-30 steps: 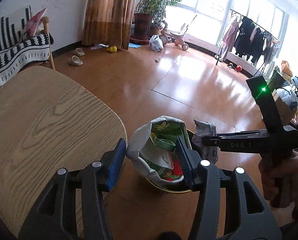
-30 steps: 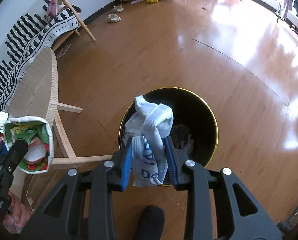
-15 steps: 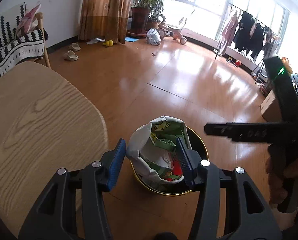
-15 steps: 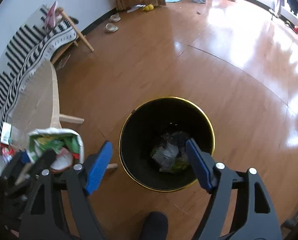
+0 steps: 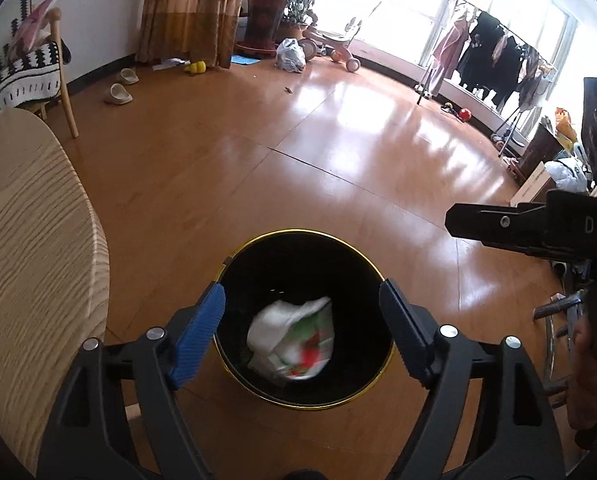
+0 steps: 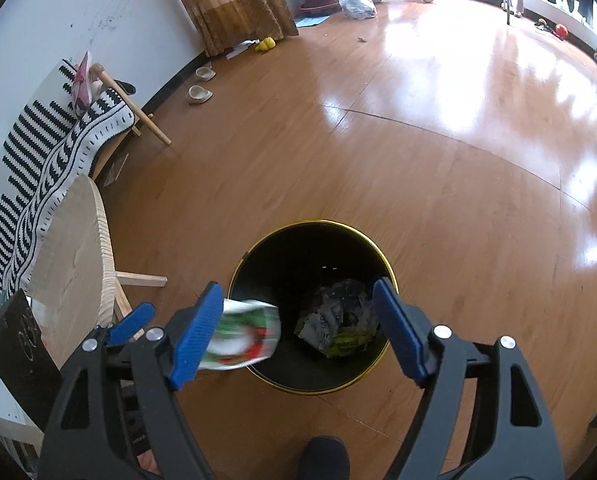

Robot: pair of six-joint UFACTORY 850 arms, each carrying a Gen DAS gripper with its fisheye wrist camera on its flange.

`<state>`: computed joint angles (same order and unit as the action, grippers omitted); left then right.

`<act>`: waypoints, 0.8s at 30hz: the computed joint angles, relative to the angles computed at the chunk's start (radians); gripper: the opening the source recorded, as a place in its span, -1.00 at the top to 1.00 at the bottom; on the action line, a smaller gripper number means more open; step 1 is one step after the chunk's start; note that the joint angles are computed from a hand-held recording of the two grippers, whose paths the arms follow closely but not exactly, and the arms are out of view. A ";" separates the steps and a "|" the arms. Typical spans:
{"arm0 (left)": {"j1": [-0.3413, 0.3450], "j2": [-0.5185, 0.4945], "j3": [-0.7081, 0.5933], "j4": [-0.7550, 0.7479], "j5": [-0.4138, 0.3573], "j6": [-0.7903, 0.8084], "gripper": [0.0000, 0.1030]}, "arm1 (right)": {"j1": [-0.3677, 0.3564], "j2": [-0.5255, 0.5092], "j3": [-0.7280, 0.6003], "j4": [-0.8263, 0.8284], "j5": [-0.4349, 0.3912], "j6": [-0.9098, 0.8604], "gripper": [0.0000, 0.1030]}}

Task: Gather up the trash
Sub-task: 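Open the left tool to drop the white paper bag into the bin, then swing both open tools back to the table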

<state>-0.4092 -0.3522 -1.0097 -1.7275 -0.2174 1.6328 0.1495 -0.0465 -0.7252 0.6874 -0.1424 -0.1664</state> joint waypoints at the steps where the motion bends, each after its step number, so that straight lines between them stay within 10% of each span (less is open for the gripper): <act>1: 0.002 0.002 0.000 0.001 -0.002 0.001 -0.54 | 0.000 0.000 0.000 -0.002 0.000 0.000 -0.46; 13: 0.162 0.274 0.166 0.111 0.005 -0.064 -0.82 | 0.197 -0.070 -0.140 -0.183 0.001 0.183 -0.56; 24: 0.689 0.527 0.301 0.565 -0.029 -0.419 -0.86 | 0.544 -0.344 -0.565 -0.249 -0.068 0.202 -0.57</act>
